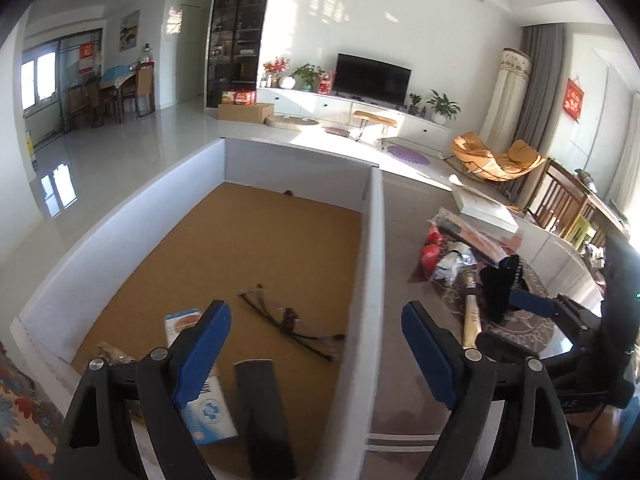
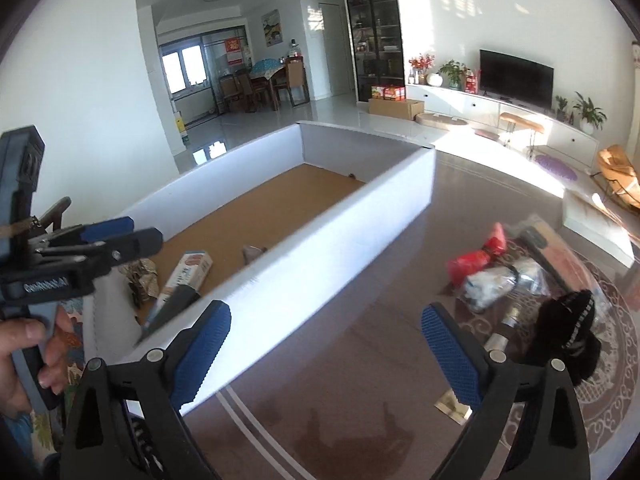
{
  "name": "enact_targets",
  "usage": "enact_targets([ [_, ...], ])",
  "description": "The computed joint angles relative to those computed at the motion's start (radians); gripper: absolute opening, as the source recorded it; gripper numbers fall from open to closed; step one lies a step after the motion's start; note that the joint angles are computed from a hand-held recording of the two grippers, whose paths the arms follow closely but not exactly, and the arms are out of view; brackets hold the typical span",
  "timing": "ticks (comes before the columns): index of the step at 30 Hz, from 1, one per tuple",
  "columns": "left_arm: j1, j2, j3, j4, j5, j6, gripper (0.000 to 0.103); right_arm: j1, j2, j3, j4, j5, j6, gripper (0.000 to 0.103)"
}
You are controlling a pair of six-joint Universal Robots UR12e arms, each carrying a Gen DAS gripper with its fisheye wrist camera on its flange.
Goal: Organize objects
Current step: 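Lower the bow into the storage box and open the left gripper while the right gripper releases the eyeglasses, then bring both grippers back over the table items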
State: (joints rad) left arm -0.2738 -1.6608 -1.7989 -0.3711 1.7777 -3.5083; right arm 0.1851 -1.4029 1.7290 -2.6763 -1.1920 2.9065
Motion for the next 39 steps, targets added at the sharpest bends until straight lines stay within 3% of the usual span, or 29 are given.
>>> enact_targets([
  [5,-0.068,-0.084,0.069,0.067,-0.173,0.048,0.100,-0.105,-0.046,0.085,0.022,-0.159,0.014,0.097],
  [9,-0.117,-0.169,0.145,-0.010,-0.214,0.059,0.099,-0.156,-0.074,0.135,0.033,-0.257,0.030,0.097],
  [13,-0.143,-0.234,0.206,-0.105,-0.211,0.049,0.099,-0.183,-0.084,0.156,0.037,-0.292,0.032,0.097],
  [18,-0.148,-0.255,0.213,-0.152,-0.190,0.043,0.099,-0.188,-0.086,0.174,0.051,-0.292,0.080,0.097],
  [28,-0.130,-0.240,0.165,-0.095,-0.205,-0.037,0.099,-0.173,-0.077,0.171,0.047,-0.326,0.094,0.101],
  [39,-0.126,-0.245,0.168,-0.104,-0.223,-0.052,0.099,-0.179,-0.075,0.164,0.067,-0.310,0.112,0.103],
])
